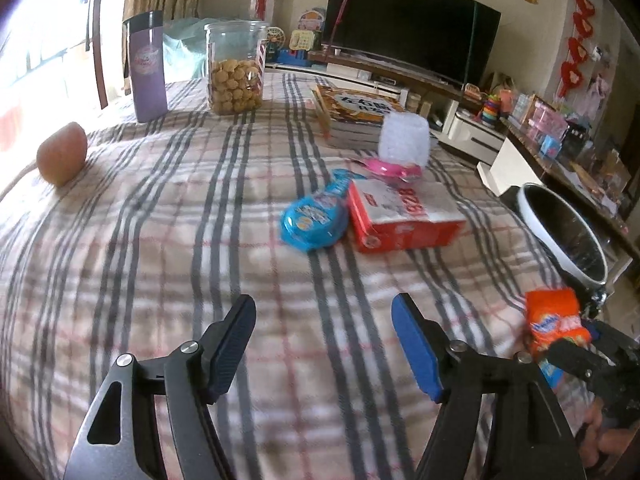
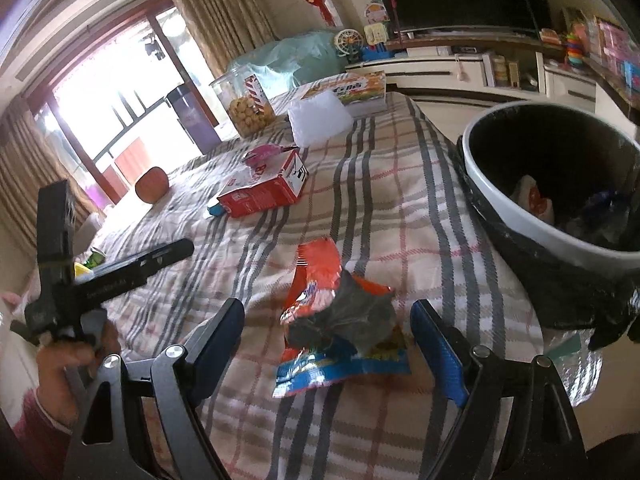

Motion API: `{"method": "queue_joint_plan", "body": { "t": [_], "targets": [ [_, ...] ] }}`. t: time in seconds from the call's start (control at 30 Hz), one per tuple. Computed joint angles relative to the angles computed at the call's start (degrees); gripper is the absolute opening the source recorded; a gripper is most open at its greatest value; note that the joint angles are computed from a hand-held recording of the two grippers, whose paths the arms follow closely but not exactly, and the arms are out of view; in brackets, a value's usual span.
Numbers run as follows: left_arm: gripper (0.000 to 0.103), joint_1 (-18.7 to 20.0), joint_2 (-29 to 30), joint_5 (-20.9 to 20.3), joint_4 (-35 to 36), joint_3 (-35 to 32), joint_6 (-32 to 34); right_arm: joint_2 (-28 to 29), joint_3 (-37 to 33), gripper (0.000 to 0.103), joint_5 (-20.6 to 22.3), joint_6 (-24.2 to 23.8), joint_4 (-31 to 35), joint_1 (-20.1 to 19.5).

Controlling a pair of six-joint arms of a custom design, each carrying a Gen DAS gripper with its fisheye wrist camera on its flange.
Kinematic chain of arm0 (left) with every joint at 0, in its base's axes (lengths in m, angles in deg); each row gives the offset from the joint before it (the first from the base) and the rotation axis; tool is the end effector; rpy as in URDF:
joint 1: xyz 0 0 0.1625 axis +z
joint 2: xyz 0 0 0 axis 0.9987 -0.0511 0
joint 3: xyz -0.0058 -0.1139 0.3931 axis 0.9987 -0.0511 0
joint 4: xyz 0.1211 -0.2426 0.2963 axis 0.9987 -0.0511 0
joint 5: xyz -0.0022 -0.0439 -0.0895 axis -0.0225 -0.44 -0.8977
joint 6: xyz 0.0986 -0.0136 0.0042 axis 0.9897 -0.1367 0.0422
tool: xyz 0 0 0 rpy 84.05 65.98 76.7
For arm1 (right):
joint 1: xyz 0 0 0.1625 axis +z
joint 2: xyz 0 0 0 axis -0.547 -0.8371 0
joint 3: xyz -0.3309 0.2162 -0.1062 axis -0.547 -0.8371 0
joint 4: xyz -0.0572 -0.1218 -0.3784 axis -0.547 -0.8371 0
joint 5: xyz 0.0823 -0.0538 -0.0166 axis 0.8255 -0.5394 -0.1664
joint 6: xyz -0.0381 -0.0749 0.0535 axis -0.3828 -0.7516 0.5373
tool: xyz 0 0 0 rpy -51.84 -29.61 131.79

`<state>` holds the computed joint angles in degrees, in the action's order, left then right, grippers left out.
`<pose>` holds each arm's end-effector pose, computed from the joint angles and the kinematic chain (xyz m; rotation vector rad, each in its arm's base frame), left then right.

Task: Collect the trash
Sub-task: 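Grasp the blue drink bottle with the left tool while the right tool grasps the orange snack bag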

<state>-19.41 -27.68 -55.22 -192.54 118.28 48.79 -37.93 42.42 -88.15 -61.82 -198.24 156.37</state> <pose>0.0547 -0.3874 0.3261 0.3460 2.3652 -0.9156 0.3171 -0.3352 -0.0928 0.5282 -2.6057 0.7539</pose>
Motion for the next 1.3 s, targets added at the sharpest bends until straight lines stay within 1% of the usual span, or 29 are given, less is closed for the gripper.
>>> {"method": "queue_joint_plan", "body": {
  "t": [0.03,0.07,0.1,0.17,0.23,0.27,0.3,0.37,0.47,0.5,0.53,0.57,0.6,0.7,0.8,0.87,0.93,0.97,1.03,1.1,1.2,1.3],
  "targets": [
    [0.07,0.6,1.1,-0.2,-0.4,-1.0,1.0,0.1,-0.5,0.081,-0.3,-0.4,0.7,0.0],
    [0.07,1.1,2.5,-0.3,-1.0,-2.0,2.3,0.1,-0.9,0.069,-0.3,-0.7,1.5,0.0],
    [0.07,1.6,3.6,-0.4,-1.6,-2.8,3.4,0.1,-1.4,0.053,-0.4,-0.6,3.0,-0.2],
    [0.07,2.6,6.3,-0.5,-2.3,-4.8,5.6,0.1,-2.1,0.048,0.0,-0.8,3.4,-0.4],
    [0.07,3.3,9.1,-0.1,-3.4,-6.6,8.1,0.0,-2.8,0.033,0.1,-1.0,3.6,-0.5],
    [0.07,3.6,10.4,0.3,-4.1,-7.3,9.3,-0.3,-3.0,0.017,0.9,-0.8,4.2,-0.8],
    [0.07,4.0,11.9,0.6,-4.6,-8.3,10.5,-0.3,-3.2,0.014,1.2,-0.7,4.6,-1.0],
    [0.07,4.8,13.9,0.3,-4.7,-9.9,11.5,-0.4,-3.6,0.014,1.6,-0.7,5.2,-1.3],
    [0.069,5.8,16.2,-0.9,-4.4,-12.2,12.4,-1.4,-2.2,0.021,5.0,0.8,4.6,-2.5],
    [0.068,6.1,16.7,-1.8,-4.2,-12.8,12.7,-1.7,-1.8,0.028,5.1,1.1,4.7,-2.5],
    [0.061,6.4,17.0,-2.3,-4.1,-13.1,13.0,-1.7,-1.6,0.034,4.9,1.0,4.7,-2.4],
    [0.047,6.7,17.3,-3.2,-3.3,-13.6,13.1,-1.8,-1.4,0.046,4.6,0.9,4.7,-2.3],
    [0.048,6.9,17.7,-3.5,-2.8,-14.0,13.4,-1.7,-1.1,0.051,4.7,1.0,4.6,-2.3],
    [0.047,6.3,17.8,-2.9,-4.3,-13.2,15.0,-1.5,-0.7,0.051,5.3,1.1,4.6,-2.6],
    [0.047,6.0,16.1,-2.9,-4.3,-11.6,14.2,-1.5,-0.5,0.051,6.6,0.9,5.0,-2.5],
    [0.047,5.8,14.1,-2.9,-3.7,-10.2,12.9,-1.4,-0.7,0.05,6.8,0.4,5.9,-2.1],
    [0.047,5.7,11.4,-2.9,-3.4,-8.1,11.2,-1.3,-0.7,0.039,7.0,-0.2,6.4,-1.8],
    [0.047,5.2,10.2,-2.7,-3.1,-7.2,10.3,-1.1,-0.8,0.028,6.7,-0.3,6.5,-1.5],
    [0.047,5.0,6.9,-2.9,-2.3,-4.9,7.9,-0.9,-0.7,0.025,6.2,-0.4,6.0,-1.0],
    [0.047,4.6,4.1,-2.9,-1.3,-3.2,5.8,-1.1,-0.3,0.018,6.6,-0.3,5.2,-1.0],
    [0.047,3.2,-0.7,-2.7,0.7,-0.5,2.7,-1.4,0.5,0.014,6.9,0.2,4.1,-1.0],
    [0.047,0.9,-5.6,-2.0,3.2,2.0,-0.2,-2.0,1.4,0.013,7.0,0.7,2.5,-1.0]
  ]
}}
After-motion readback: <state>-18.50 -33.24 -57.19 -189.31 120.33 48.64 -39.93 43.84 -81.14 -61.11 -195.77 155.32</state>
